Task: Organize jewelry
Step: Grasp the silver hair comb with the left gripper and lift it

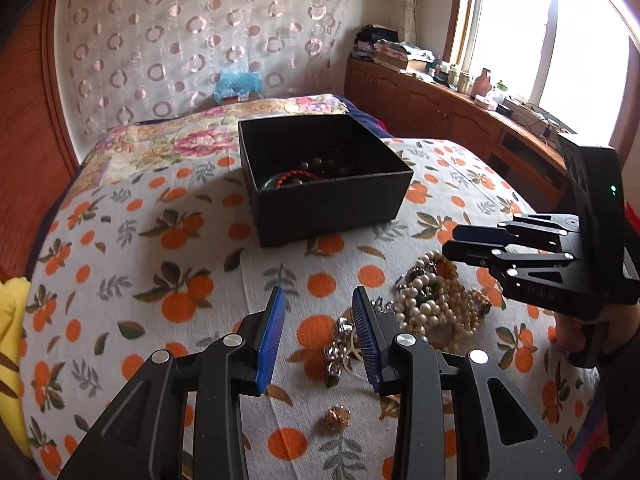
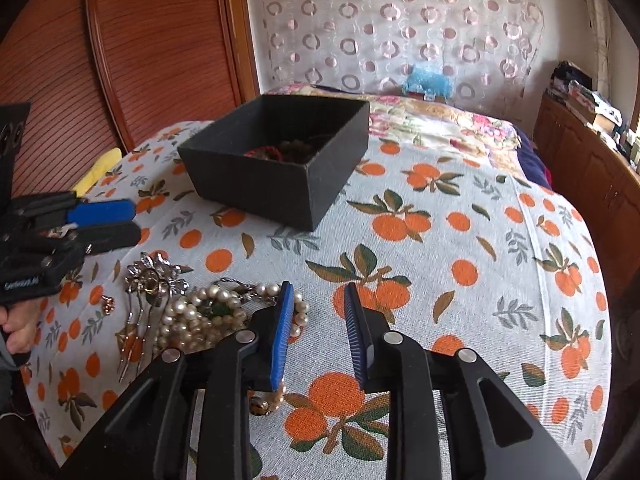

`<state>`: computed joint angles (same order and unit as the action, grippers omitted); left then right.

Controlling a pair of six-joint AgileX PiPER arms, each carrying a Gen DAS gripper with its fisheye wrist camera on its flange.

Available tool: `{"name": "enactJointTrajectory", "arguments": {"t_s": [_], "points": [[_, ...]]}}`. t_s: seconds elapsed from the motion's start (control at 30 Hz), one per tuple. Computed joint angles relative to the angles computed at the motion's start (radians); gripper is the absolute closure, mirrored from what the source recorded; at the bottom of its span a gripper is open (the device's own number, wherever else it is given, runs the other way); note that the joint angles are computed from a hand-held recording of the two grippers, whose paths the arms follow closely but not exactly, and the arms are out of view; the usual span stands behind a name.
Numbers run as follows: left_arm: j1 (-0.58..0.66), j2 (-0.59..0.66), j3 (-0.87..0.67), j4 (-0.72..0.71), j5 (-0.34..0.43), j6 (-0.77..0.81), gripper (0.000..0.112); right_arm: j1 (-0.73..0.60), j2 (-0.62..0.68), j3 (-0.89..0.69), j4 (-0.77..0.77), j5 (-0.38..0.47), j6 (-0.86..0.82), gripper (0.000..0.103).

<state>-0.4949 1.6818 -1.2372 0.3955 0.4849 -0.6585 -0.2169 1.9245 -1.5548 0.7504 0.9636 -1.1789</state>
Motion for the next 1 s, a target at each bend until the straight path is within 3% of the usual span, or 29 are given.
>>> {"name": "enactJointTrajectory", "arguments": {"t_s": [0.2, 0.3, 0.37, 0.5, 0.63, 0.73, 0.77, 1.0], "points": [[0.025, 0.021, 0.008, -0.191, -0.028, 0.159, 0.079, 0.006, 0.007, -0.007, -0.013, 0.001, 0.006, 0.075], [0.021, 0.039, -0.001, -0.202, -0.022, 0.169, 0.079, 0.013, 0.011, -0.013, -0.027, 0.002, 0.016, 0.075], [0.023, 0.047, -0.004, -0.226, -0.026, 0.188, 0.069, 0.013, 0.016, -0.019, -0.033, 0.006, 0.023, 0.075], [0.023, 0.048, 0.005, -0.226, -0.040, 0.187, 0.068, 0.009, 0.026, -0.032, -0.030, 0.020, 0.030, 0.075], [0.025, 0.040, 0.023, -0.287, -0.063, 0.248, 0.084, 0.008, 0.027, -0.034, -0.030, 0.022, 0.029, 0.075], [0.017, 0.024, 0.037, -0.261, -0.069, 0.226, 0.088, 0.008, 0.027, -0.033, -0.029, 0.022, 0.029, 0.075], [0.014, 0.018, 0.040, -0.238, -0.071, 0.200, 0.095, 0.007, 0.027, -0.034, -0.029, 0.022, 0.029, 0.075], [0.025, -0.049, 0.093, -0.234, -0.114, 0.178, 0.103, 0.008, 0.027, -0.033, -0.028, 0.022, 0.029, 0.075]]}}
